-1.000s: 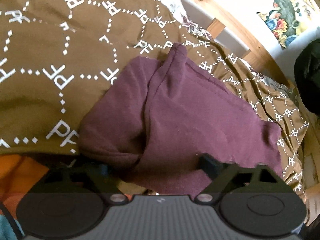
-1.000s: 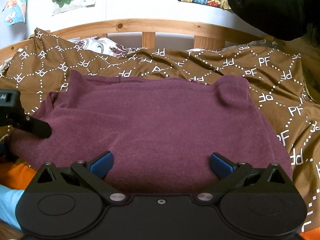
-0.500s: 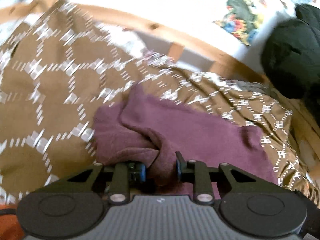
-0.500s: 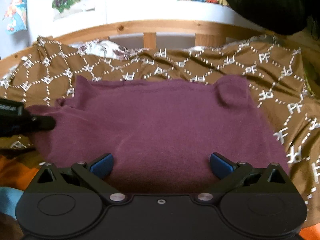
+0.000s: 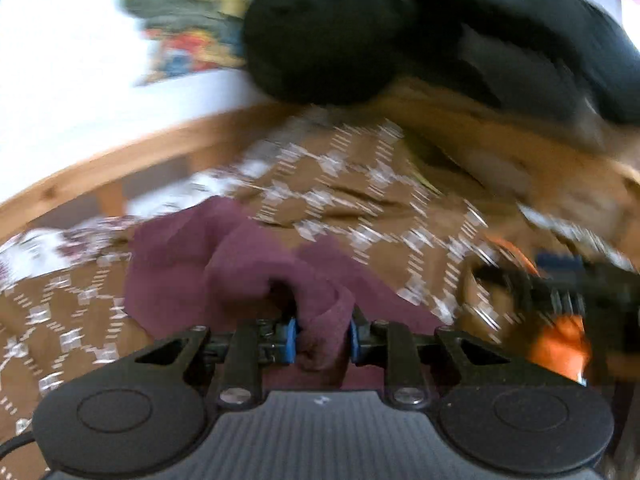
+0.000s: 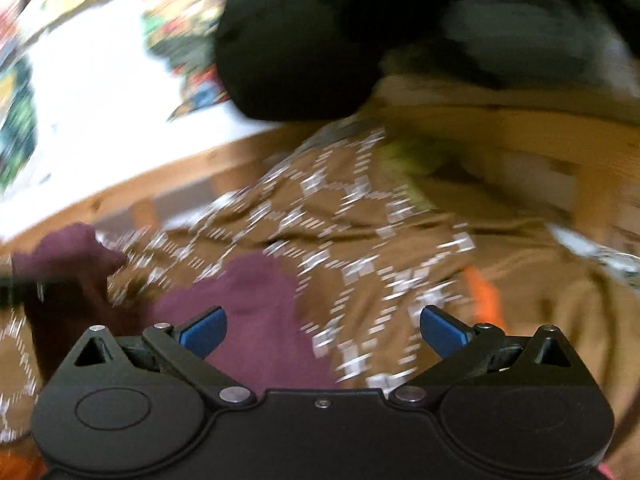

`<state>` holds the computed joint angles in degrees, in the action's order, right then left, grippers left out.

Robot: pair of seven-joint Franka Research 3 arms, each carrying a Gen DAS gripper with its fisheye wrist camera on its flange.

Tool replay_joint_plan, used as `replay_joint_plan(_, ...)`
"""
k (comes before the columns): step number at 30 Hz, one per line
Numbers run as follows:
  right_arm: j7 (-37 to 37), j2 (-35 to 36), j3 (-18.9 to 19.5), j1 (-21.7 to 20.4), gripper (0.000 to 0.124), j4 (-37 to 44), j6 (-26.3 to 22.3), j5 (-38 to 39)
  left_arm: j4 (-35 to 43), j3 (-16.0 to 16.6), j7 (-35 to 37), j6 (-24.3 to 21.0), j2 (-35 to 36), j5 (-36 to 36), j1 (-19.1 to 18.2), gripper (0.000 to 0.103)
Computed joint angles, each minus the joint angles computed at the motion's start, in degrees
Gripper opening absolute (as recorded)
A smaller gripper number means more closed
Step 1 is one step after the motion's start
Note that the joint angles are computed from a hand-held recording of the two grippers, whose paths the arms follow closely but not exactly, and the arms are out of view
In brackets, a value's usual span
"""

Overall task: Fold small clothes
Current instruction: 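Lift the shirt corner with the left gripper, fold it over, release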

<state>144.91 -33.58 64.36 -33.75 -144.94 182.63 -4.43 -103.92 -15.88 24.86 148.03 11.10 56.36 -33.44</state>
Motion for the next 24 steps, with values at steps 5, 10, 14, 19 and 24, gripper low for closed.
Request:
replay_joint_plan(5,2.67,-0.71,-5.61,3.24,0.102,-4.98,0.64,3.20,3.56,-0.66,4.47,-1.67,6.38,-5.12,-2.45,0.026)
replay_joint_plan(10,6.59,1.05,-8.37,5.35,0.103,-7.79,3.71,7.01,0.40,1.12,-0.62,0.28,5.33,-3.41,-4.04,0.040)
replay_joint_plan(14,3.59,3.84,-8.33,6.10,0.102,-7.00,5.72,7.16,-3.10,0.96,-2.96,7.47,3.12,-4.01,-2.52,0.072)
replay_joint_plan(19,-1.18,5.65,-5.12,4.15,0.102,-6.18,11.91,8.54,-5.54,1.06,-7.66,8.67,0.66,0.03,-2.99,0.086)
replay_joint_plan(24,-5.47,10.12,-3.96,3.80,0.098,-6.06,19.83,10.31,-10.30,0.15,-17.69,5.25,-4.49,8.96,-2.85,0.102)
